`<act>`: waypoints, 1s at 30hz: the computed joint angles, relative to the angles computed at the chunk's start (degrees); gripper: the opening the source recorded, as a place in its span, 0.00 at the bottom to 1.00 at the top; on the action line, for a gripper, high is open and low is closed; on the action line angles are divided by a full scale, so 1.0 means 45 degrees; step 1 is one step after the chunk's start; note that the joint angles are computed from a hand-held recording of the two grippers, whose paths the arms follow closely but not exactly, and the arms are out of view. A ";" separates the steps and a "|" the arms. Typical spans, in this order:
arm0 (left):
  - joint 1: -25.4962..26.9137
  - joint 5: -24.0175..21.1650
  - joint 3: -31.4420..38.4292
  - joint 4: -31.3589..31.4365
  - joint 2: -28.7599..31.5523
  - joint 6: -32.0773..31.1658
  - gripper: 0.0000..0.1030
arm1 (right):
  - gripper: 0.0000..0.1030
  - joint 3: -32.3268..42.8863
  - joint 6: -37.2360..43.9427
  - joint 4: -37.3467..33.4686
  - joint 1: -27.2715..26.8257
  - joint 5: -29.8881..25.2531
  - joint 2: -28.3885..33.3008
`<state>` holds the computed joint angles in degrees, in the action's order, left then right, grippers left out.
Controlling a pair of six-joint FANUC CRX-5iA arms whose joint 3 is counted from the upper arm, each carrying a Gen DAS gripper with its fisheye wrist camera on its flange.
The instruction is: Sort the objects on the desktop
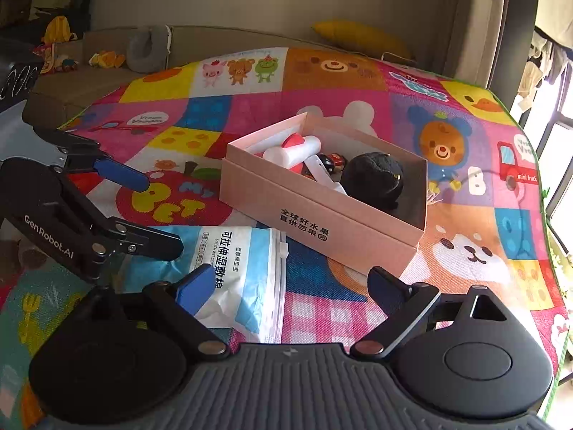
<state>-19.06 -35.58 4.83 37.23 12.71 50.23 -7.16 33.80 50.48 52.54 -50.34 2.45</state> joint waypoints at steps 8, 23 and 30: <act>-0.0033 0.0080 -0.0007 -0.0262 -0.0069 0.0311 1.00 | 0.90 -0.0372 -0.0029 -0.0139 0.0417 -0.0716 -0.0098; 0.0010 -0.0402 0.0445 -0.0522 0.0155 0.0625 1.00 | 0.90 -0.0767 -0.0820 0.0863 0.0238 -0.0331 -0.0129; -0.0027 -0.0283 0.0324 -0.0786 0.0024 0.1193 1.00 | 0.86 -0.1956 -0.2294 0.1852 0.0623 -0.0396 -0.1148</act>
<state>-19.18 -36.86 6.29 33.69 12.82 55.60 -15.97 23.48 58.81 55.34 -52.12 -2.72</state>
